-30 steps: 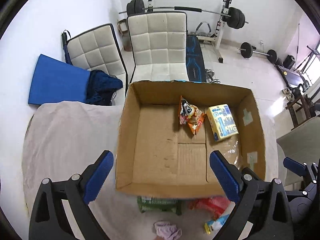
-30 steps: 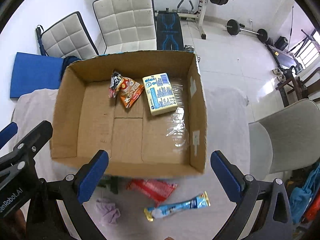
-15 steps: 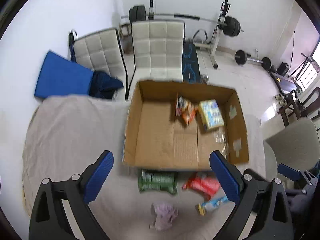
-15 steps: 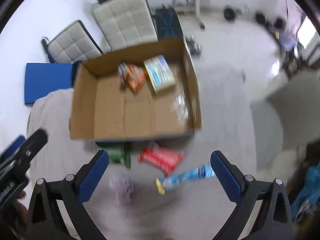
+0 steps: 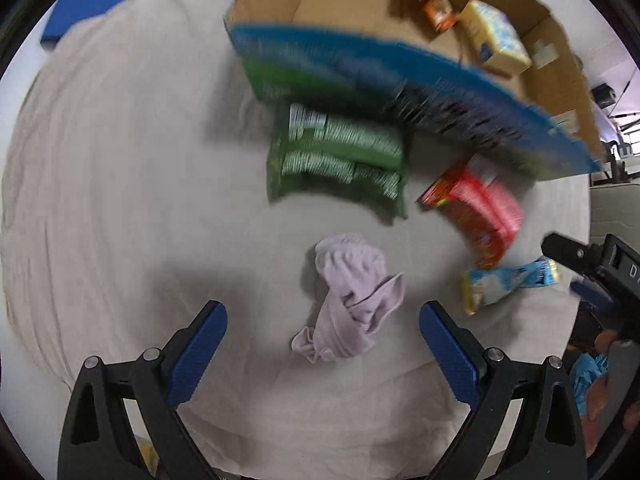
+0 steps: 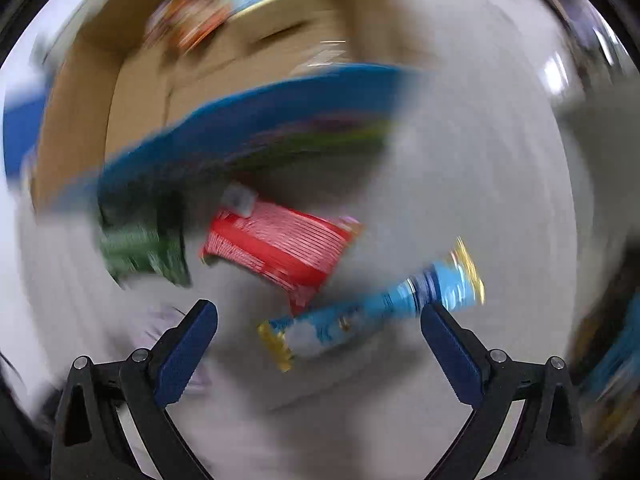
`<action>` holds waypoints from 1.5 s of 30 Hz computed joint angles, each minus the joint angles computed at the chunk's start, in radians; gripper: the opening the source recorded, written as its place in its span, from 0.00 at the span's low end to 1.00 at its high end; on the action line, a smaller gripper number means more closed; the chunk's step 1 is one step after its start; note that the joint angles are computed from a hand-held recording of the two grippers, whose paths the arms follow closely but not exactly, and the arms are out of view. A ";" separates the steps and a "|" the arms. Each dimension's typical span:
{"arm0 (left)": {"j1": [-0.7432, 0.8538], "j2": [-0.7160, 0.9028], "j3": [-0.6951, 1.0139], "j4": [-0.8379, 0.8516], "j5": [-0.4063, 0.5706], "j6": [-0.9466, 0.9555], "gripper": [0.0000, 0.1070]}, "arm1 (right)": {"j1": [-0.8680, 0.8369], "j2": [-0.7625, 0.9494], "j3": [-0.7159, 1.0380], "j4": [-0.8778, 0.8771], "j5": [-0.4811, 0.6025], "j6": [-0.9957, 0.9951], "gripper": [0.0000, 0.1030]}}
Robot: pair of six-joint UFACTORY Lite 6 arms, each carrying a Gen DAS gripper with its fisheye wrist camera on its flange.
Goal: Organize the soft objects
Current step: 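Grasp the lilac sock with the left tool while the right tool grasps the red snack bag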
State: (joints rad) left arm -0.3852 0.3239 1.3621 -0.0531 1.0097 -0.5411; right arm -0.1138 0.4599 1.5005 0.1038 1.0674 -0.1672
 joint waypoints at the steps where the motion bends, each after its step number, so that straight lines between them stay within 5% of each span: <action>1: -0.005 0.016 -0.008 0.007 -0.008 -0.006 0.92 | 0.045 0.015 -0.003 -0.048 -0.030 -0.020 1.00; 7: -0.022 0.071 -0.022 0.013 -0.029 -0.007 0.92 | 0.164 0.158 0.042 -0.226 -0.123 -0.035 0.92; 12: -0.003 0.099 -0.037 -0.020 -0.052 0.017 0.92 | 0.168 0.145 -0.031 -0.188 -0.148 0.000 0.59; 15: 0.010 0.097 -0.058 -0.027 -0.064 0.039 0.92 | 0.137 0.122 -0.063 -0.084 -0.016 0.006 0.30; 18: 0.015 0.112 -0.059 -0.044 -0.075 0.059 0.92 | 0.118 0.093 -0.101 -0.010 0.032 -0.018 0.32; 21: 0.011 0.152 -0.056 -0.062 -0.105 0.088 0.92 | 0.148 0.051 -0.130 -0.096 -0.063 0.029 0.63; 23: 0.008 0.173 -0.065 -0.064 -0.131 0.115 0.90 | 0.158 0.044 -0.132 -0.138 -0.107 0.047 0.64; 25: 0.001 0.204 -0.053 -0.085 -0.149 0.151 0.71 | 0.154 0.054 -0.094 -0.155 -0.088 0.034 0.65; 27: 0.001 0.217 -0.043 -0.116 -0.154 0.175 0.63 | 0.124 0.029 -0.076 -0.099 -0.055 -0.046 0.65; 30: -0.005 0.210 -0.038 -0.137 -0.155 0.179 0.50 | 0.089 0.021 -0.040 -0.103 -0.066 -0.140 0.87; 35: -0.022 0.191 -0.067 -0.147 -0.182 0.153 0.51 | 0.140 0.225 0.118 -0.113 -0.033 -0.166 0.87; 39: -0.002 0.198 -0.125 -0.249 -0.219 0.214 0.51 | 0.131 0.217 0.117 -0.107 -0.057 -0.105 0.67; 45: 0.019 0.151 -0.203 -0.294 -0.259 0.244 0.52 | 0.074 0.150 0.018 -0.036 0.088 -0.024 0.63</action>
State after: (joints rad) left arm -0.3665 0.4751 1.1588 -0.3472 0.7506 -0.2974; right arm -0.0401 0.6100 1.5188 0.0676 1.1551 -0.1916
